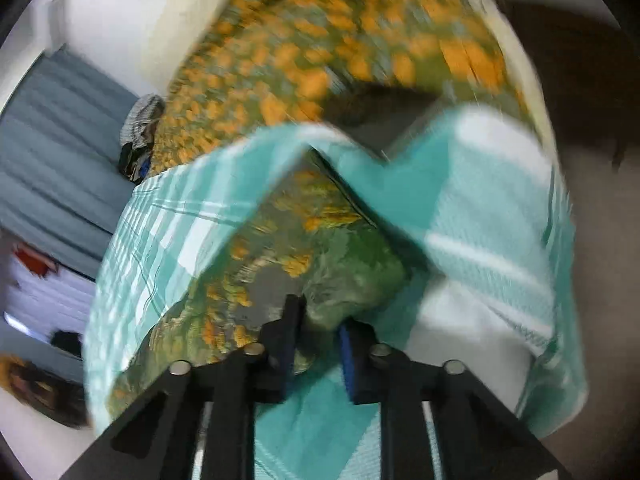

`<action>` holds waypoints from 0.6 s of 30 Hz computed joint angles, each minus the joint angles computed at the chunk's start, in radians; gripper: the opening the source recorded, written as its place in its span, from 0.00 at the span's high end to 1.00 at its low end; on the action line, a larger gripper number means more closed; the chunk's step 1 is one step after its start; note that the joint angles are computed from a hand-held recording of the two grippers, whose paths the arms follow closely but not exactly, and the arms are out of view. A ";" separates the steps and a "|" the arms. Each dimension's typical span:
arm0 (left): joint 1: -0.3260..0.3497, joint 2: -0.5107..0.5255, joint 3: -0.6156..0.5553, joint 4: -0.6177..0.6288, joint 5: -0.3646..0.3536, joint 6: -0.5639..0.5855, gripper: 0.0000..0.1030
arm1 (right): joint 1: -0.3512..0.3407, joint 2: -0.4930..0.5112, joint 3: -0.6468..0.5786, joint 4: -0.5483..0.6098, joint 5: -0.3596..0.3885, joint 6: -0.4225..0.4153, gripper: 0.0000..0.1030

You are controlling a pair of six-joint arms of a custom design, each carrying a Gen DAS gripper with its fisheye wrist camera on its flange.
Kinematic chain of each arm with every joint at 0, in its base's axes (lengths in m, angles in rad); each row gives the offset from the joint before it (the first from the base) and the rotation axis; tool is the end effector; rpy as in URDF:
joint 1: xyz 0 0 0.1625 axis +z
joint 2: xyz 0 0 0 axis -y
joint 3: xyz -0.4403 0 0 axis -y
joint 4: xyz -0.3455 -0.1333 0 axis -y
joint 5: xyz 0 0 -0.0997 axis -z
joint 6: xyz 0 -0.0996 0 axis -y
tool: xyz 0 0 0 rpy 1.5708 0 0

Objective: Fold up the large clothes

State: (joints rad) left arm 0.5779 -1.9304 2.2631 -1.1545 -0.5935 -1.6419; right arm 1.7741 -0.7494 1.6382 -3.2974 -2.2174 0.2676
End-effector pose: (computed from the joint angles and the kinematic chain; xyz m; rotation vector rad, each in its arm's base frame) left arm -0.0552 -0.2937 0.3531 -0.2485 2.0874 -0.8563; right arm 0.2062 -0.6374 0.2151 -0.4407 -2.4186 1.2428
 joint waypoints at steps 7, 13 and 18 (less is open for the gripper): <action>0.009 -0.007 -0.002 -0.029 0.009 0.008 0.01 | 0.245 0.107 -0.113 -0.116 0.063 -0.649 0.90; -0.015 -0.018 -0.018 -0.015 0.007 0.002 0.01 | 0.363 0.180 -0.113 0.038 0.213 -0.757 0.90; -0.046 -0.044 -0.051 0.003 -0.001 -0.005 0.01 | 0.388 0.268 -0.061 0.115 0.239 -0.749 0.90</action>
State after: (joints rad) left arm 0.5324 -1.9747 2.2118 -1.1513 -0.5943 -1.6470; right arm 2.1620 -0.4814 1.5775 -3.1823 -1.9787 -0.4811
